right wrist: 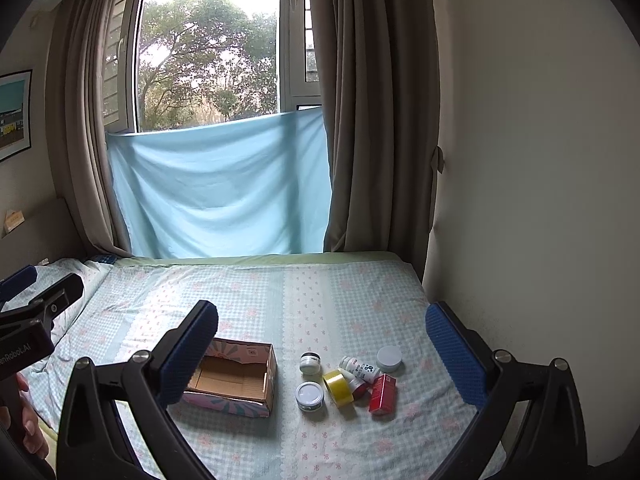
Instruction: Organize rigid objects
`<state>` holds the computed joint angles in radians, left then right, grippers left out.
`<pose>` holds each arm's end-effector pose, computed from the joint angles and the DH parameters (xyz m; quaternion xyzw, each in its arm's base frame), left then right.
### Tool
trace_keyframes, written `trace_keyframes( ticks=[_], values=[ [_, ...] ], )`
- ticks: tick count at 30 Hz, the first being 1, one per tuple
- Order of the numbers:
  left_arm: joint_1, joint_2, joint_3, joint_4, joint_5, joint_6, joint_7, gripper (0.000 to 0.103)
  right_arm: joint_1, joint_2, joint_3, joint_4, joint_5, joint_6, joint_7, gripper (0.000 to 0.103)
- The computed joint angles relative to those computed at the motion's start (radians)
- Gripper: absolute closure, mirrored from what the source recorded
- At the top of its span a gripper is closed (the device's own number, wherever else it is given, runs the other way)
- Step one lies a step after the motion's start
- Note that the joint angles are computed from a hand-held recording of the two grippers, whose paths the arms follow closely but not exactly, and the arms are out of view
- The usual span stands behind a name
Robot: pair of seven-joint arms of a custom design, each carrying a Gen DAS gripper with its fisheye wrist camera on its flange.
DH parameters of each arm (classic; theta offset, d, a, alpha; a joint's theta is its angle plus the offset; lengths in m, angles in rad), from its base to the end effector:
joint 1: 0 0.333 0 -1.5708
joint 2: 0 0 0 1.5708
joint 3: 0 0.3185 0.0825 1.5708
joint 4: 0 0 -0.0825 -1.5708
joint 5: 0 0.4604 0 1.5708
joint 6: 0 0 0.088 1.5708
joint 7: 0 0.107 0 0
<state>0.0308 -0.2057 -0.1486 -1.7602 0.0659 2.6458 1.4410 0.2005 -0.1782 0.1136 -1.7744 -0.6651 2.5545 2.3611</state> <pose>0.6055 -0.0851 0.7787 -0.5915 0.6170 -0.3823 0.3511 0.5902 0.2082 0.7384 -0.5732 0.6300 -0.3867 0.3536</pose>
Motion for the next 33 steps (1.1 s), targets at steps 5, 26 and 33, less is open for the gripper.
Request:
trace_keyframes(
  ticks=[5, 26, 33],
  values=[
    [-0.022, 0.063, 0.017, 0.052, -0.076, -0.053, 0.057, 0.001, -0.002, 0.012, -0.004, 0.024, 0.016, -0.039, 0.01, 0.0],
    [-0.265, 0.655, 0.021, 0.484, 0.078, -0.369, -0.114, 0.001, -0.176, 0.371, -0.144, 0.157, 0.795, -0.106, -0.528, 0.0],
    [-0.341, 0.868, 0.065, 0.654, 0.14, -0.406, -0.151, 0.001, -0.267, 0.601, -0.097, 0.328, 0.952, -0.255, -0.657, 0.006]
  ],
)
